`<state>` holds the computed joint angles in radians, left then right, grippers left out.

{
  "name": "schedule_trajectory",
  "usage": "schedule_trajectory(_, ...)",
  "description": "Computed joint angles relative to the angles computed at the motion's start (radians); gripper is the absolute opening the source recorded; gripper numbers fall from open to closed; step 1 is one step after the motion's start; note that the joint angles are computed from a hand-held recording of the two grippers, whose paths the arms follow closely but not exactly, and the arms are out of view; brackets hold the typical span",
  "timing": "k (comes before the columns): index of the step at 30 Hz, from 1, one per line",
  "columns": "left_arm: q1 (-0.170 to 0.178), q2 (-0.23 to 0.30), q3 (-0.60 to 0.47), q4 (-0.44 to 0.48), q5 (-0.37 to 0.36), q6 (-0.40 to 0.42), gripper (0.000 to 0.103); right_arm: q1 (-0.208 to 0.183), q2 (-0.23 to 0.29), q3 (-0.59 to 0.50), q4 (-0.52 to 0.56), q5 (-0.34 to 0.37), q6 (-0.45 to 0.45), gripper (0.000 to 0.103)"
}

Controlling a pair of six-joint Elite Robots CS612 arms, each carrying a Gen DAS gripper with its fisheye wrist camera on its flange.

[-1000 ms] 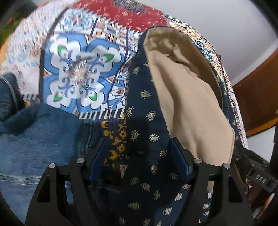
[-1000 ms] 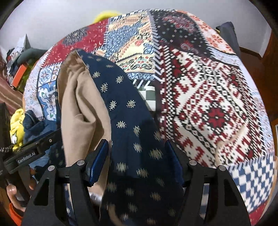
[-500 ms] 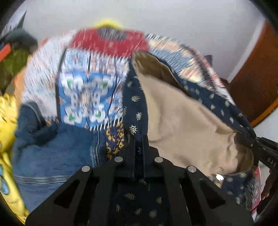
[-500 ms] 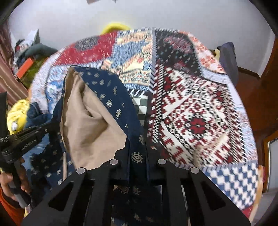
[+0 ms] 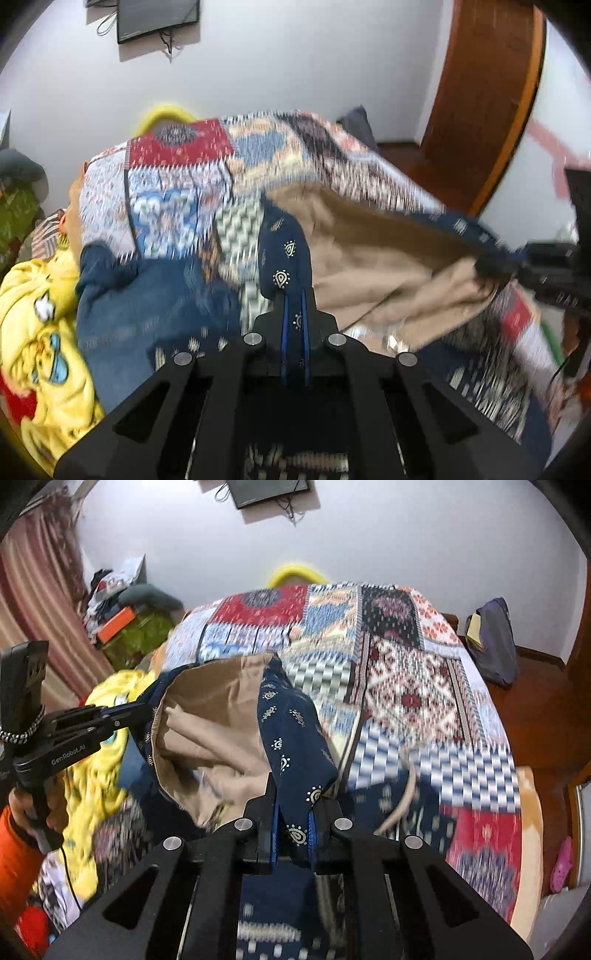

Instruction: Fold large clothes

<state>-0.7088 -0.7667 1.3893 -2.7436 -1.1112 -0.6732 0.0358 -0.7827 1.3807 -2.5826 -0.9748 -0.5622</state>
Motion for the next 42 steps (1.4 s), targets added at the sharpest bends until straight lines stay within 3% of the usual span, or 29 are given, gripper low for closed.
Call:
schedule_trajectory(5, -0.016, -0.006, 0.064, 0.019, -0.07, -0.077, 0.005, -0.012, -0.012, 0.079, -0.014, -0.057, -0.029, 0.011)
schedule_trajectory(12, -0.024, -0.001, 0.101, 0.084, -0.096, -0.163, 0.006, -0.018, 0.002, 0.112, -0.015, -0.128, -0.021, 0.014)
schedule_trajectory(14, -0.02, -0.003, 0.11, 0.084, -0.123, -0.18, 0.013, -0.019, -0.002, 0.116, 0.0, -0.138, -0.019, 0.017)
schedule_trajectory(17, -0.015, -0.017, 0.128, 0.058, -0.147, -0.192, 0.028, -0.014, -0.018, 0.116, 0.007, -0.173, -0.012, 0.032)
schedule_trajectory(18, -0.017, -0.023, 0.13, 0.058, -0.135, -0.189, 0.033, -0.015, -0.025, 0.119, -0.004, -0.164, -0.019, 0.038)
schedule_trajectory(20, -0.023, -0.034, 0.131, 0.058, -0.085, -0.178, 0.054, -0.018, -0.037, 0.133, -0.033, -0.133, -0.031, 0.048)
schedule_trajectory(23, -0.027, -0.042, 0.12, 0.049, -0.008, -0.16, 0.066, -0.015, -0.044, 0.133, -0.079, -0.089, -0.02, 0.06)
schedule_trajectory(30, 0.019, 0.004, 0.025, 0.035, -0.03, -0.122, 0.066, 0.025, 0.007, 0.025, -0.036, -0.044, 0.021, 0.062)
schedule_trajectory(33, 0.038, 0.038, -0.029, 0.055, -0.054, -0.118, 0.066, 0.048, 0.041, -0.027, -0.012, -0.084, 0.051, 0.062)
schedule_trajectory(39, 0.073, 0.107, -0.127, 0.093, -0.127, -0.116, 0.066, 0.066, 0.107, -0.14, 0.117, -0.064, 0.086, 0.062)
schedule_trajectory(42, 0.075, 0.129, -0.156, 0.1, -0.118, -0.104, 0.066, 0.071, 0.127, -0.167, 0.12, -0.073, 0.107, 0.062)
